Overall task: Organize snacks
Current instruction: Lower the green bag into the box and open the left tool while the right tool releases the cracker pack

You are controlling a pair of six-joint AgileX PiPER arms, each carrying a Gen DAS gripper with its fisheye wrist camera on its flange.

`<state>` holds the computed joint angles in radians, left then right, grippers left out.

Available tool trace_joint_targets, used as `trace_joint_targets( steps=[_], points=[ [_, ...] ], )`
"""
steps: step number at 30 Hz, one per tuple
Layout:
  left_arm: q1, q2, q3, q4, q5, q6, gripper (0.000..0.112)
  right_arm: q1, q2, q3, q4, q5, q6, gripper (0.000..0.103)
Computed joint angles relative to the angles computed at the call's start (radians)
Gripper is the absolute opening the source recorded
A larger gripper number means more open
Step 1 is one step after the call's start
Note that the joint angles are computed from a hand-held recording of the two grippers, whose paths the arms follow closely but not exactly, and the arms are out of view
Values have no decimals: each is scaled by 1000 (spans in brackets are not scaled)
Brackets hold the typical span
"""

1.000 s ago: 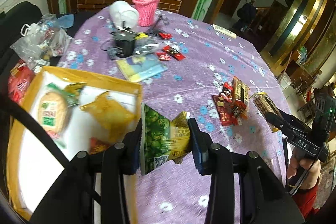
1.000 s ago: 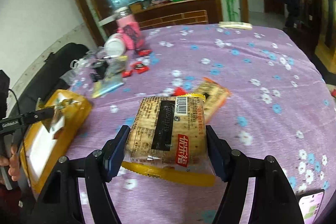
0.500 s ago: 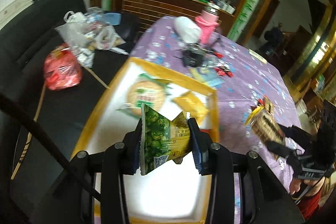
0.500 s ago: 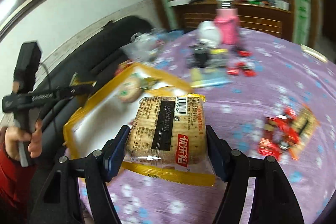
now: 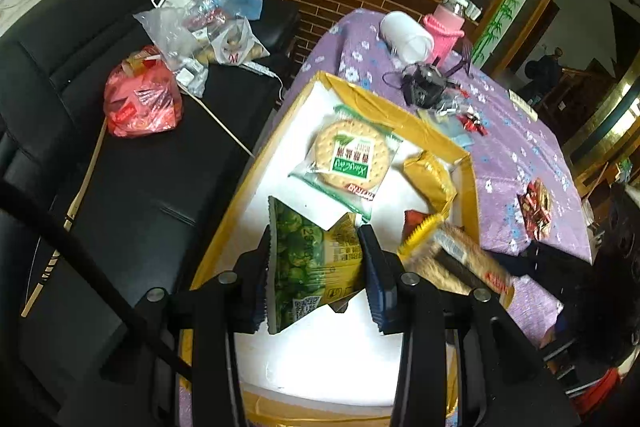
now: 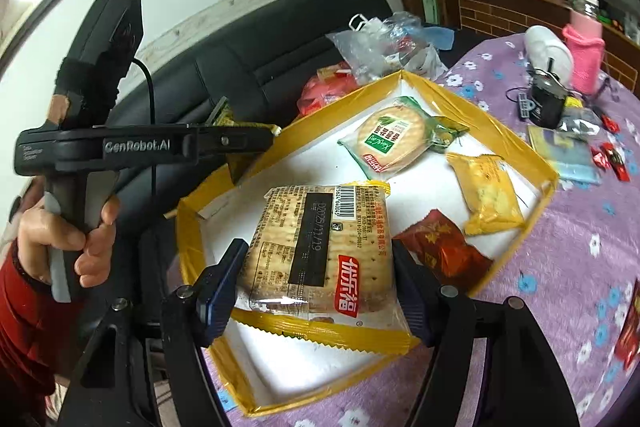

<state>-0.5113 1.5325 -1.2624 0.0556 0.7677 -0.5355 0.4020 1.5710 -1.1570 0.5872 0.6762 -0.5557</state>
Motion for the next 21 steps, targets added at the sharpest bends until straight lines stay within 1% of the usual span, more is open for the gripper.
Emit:
trace_joint_targets(
  steps=[7,9,12,15,21],
  points=[
    [12,66,-16,-41,-4,49,41,18,117,-157,-275,52,175,70],
    [20,96,-32,-57,0,68,41,23,150,-198,-338,74,208,70],
    [25,150,-73,-69,13,82,41,31,197,-240,-403,81,234,70],
    [20,195,-118,-56,30,80,41,21,227,-255,-384,65,216,70],
    [38,272,-209,-56,66,87,41,-10,248,-230,-254,2,108,69]
  ],
)
